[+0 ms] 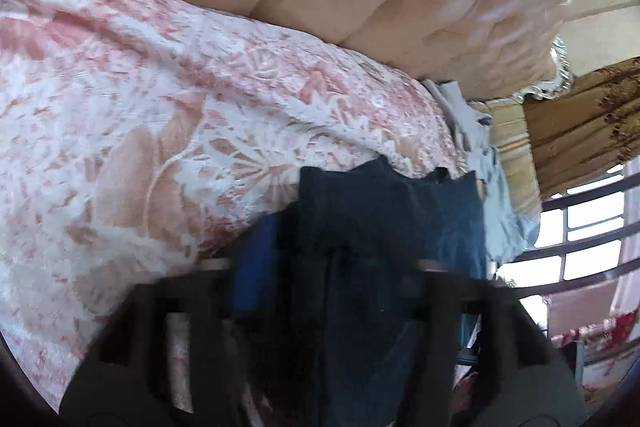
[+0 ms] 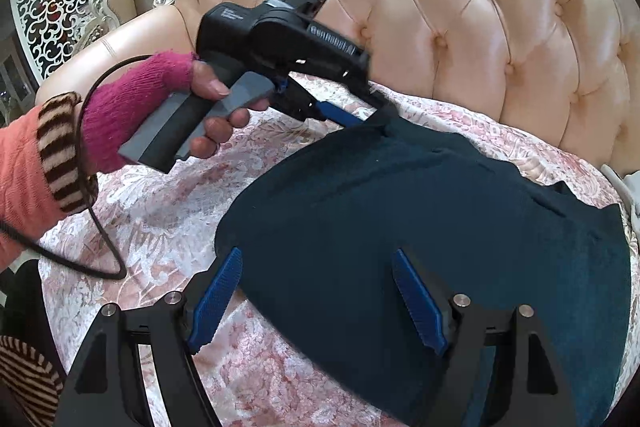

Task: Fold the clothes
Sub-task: 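Grasp the sweatshirt edge with the left tool while the right tool grasps beside it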

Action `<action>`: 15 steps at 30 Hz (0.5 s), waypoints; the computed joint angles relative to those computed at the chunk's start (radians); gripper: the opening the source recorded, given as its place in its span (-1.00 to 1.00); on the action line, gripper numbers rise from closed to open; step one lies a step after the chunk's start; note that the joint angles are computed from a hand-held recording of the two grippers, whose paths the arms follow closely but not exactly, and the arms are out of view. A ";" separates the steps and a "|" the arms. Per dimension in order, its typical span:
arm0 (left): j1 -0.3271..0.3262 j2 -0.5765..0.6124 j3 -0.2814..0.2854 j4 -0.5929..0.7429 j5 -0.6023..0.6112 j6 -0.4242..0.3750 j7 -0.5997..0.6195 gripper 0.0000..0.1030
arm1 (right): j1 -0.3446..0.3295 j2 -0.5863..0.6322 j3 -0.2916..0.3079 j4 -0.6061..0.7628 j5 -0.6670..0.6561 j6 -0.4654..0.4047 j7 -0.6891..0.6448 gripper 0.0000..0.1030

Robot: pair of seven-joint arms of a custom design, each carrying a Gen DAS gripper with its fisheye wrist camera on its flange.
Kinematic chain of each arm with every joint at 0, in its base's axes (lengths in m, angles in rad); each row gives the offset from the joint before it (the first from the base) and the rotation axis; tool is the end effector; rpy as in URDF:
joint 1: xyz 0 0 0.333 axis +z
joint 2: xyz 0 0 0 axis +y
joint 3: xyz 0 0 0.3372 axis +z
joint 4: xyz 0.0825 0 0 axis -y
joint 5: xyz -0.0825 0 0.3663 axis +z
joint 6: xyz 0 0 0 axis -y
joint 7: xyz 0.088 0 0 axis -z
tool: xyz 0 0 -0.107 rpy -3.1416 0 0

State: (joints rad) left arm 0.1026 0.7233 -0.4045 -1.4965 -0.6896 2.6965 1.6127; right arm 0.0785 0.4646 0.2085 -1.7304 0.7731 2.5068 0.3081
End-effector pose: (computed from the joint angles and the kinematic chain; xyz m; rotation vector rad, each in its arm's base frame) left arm 0.7383 -0.1314 0.3399 2.2222 -1.4965 1.0902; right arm 0.6637 0.1706 0.3791 -2.3328 0.7552 -0.1090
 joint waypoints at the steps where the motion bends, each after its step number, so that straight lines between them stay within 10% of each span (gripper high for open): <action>1: -0.007 0.004 0.008 0.010 0.014 -0.012 -0.006 0.48 | -0.001 -0.002 0.002 -0.002 0.001 0.000 -0.004 0.53; 2: -0.019 0.008 0.022 0.018 0.032 -0.021 -0.020 0.47 | -0.001 -0.003 0.003 -0.004 0.003 0.000 -0.006 0.53; 4: -0.049 0.004 0.056 0.014 0.073 -0.010 -0.061 -0.42 | 0.000 0.000 0.001 -0.001 0.003 0.001 -0.005 0.53; 15: -0.066 -0.073 0.061 -0.062 0.171 0.051 -0.079 -0.67 | 0.031 -0.066 0.030 -0.104 -0.017 0.164 -0.074 0.48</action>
State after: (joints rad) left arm 0.0368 0.6502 -0.3435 -1.5590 -0.5191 2.7474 1.5336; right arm 0.1098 0.3983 0.2386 -1.8344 0.7557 2.6705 0.2339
